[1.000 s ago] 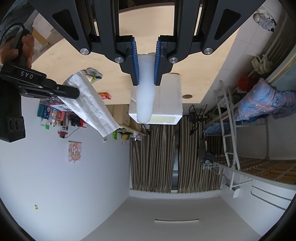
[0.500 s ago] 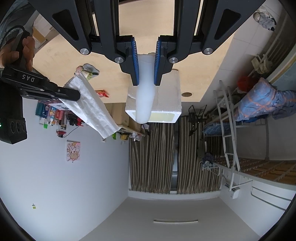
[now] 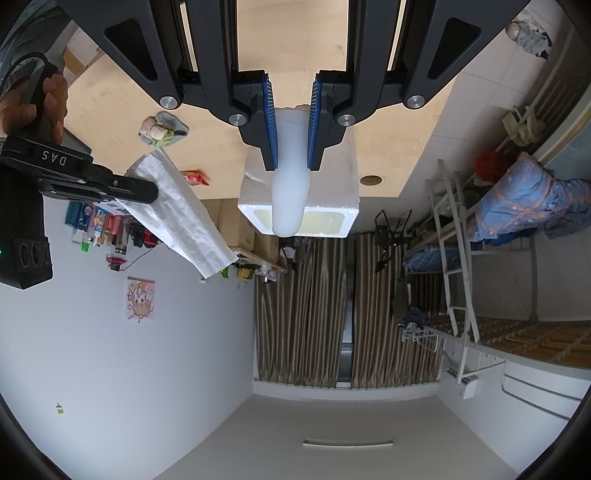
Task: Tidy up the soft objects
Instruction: 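Carry the cylinder and tissues toward the white foam box with both grippers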
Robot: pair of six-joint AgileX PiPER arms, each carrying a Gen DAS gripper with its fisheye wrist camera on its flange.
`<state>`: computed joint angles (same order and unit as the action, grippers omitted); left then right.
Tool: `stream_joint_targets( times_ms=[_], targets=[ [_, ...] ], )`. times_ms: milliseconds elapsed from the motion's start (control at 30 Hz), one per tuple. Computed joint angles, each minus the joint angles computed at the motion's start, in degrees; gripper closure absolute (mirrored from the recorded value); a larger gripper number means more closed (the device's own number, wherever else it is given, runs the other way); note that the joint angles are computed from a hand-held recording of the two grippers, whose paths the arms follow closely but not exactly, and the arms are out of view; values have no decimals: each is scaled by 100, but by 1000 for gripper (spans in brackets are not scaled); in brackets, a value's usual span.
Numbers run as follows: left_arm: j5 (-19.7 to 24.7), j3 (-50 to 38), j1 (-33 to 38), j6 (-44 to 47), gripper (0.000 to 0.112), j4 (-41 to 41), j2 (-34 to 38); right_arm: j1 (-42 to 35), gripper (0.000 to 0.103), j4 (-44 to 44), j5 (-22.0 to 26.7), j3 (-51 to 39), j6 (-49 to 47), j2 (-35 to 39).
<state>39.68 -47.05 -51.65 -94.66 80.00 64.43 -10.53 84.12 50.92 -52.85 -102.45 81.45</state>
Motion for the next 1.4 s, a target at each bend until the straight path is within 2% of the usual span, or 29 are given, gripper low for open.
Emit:
stream_joint_targets(
  times_ms=[33, 133, 567, 900, 1200, 1400],
  targets=[
    [-129, 3, 134, 52, 96, -15, -18, 25, 98, -22, -15, -54, 51, 15],
    [-136, 14, 143, 65, 96, -16, -25, 79, 98, -67, -44, -169, 161, 43],
    [-1183, -799, 1336, 979, 96, -535, 533, 493, 98, -398, -257, -1193, 879, 579],
    [-1671, -1248, 1841, 1531, 96, -908, 888, 651, 98, -590, -353, -1736, 1172, 886],
    [-2161, -2118, 2389, 2808, 96, -2022, 1590, 830, 98, -1101, -495, -2710, 1934, 1510],
    [-2278, -2615, 2599, 3533, 96, -2760, 2029, 889, 98, -1552, -492, -3349, 2544, 1942]
  ],
)
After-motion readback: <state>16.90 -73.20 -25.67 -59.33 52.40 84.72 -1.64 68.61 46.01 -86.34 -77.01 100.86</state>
